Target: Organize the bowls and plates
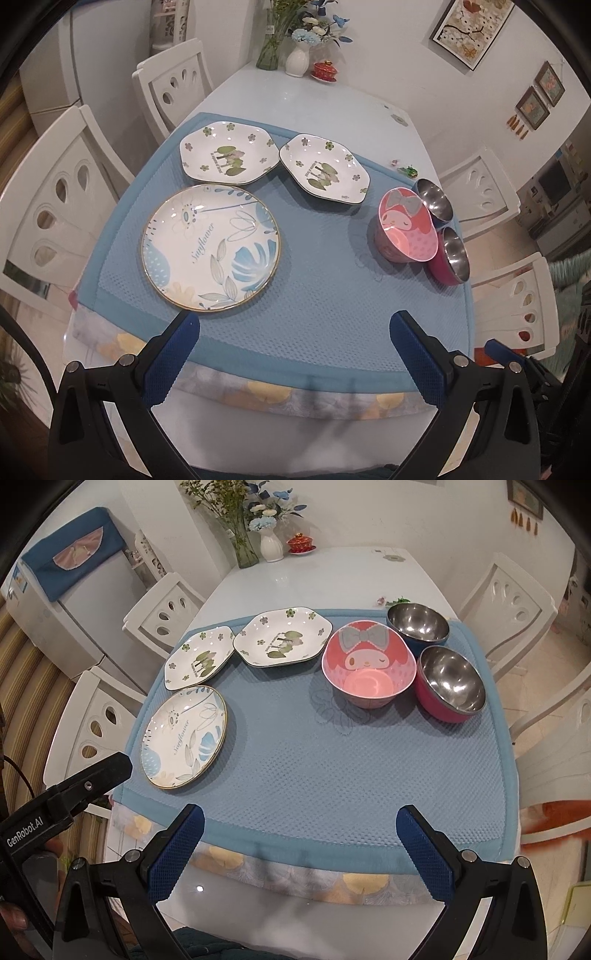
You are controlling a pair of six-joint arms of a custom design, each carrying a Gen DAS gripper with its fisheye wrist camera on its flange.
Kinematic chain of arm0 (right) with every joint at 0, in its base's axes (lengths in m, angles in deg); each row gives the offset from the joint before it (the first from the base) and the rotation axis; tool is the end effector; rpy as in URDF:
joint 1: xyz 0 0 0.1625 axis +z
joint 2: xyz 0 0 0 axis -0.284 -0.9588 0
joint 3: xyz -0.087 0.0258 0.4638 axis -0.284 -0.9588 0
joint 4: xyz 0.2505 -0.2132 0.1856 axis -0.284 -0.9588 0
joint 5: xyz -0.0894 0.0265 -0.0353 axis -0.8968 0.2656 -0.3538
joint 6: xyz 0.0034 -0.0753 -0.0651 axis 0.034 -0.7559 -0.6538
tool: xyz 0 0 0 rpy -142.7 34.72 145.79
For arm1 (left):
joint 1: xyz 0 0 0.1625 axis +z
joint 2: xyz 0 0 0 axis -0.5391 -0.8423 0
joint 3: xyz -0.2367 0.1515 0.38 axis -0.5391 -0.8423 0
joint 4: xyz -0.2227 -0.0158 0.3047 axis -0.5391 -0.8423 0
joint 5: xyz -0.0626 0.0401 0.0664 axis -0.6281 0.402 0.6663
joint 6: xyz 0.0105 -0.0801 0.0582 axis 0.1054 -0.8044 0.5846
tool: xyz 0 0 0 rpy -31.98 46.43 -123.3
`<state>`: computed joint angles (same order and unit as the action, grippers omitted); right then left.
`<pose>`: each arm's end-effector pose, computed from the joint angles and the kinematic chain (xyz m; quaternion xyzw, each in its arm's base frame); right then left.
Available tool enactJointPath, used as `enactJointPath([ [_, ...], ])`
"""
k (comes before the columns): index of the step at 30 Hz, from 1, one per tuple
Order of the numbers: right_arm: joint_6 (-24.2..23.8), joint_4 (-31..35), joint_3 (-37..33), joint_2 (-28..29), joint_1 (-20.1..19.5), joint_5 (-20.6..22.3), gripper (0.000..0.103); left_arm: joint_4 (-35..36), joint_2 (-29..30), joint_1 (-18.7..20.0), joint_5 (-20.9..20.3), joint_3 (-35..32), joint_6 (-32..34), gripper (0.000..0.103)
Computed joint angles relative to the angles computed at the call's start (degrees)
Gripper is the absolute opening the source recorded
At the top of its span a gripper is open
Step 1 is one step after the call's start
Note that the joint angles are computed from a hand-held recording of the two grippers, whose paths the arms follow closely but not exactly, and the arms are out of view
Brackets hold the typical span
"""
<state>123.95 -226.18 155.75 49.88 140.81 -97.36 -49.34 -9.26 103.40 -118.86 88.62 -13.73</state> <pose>0.4420 -0.5501 0.0325 -0.1602 -0.8855 0.3053 0.3114 -0.0566 -0.6845 0.3935 0.2654 0.9386 -0.1081 0.1923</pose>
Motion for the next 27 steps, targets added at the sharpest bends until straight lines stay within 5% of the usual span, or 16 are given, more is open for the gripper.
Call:
enactJointPath([
  [15,-0.72,-2.91,1.82,-0.30,-0.70,2.37,0.103,-1.27,0.29,3.32,-9.89,-4.41,-3.66,0.103],
  [22,-0.98,-7.29,4.38,-1.14,-1.71,5.13,0.103,-8.97,-0.60,2.72,-6.11,-2.36,-1.35,0.103],
  [27,-9.19,-19.92,6.96,-0.53,-1.55,4.94,0.103,-12.11,-0.31,3.86,-4.87,-2.96,-0.54,0.103],
])
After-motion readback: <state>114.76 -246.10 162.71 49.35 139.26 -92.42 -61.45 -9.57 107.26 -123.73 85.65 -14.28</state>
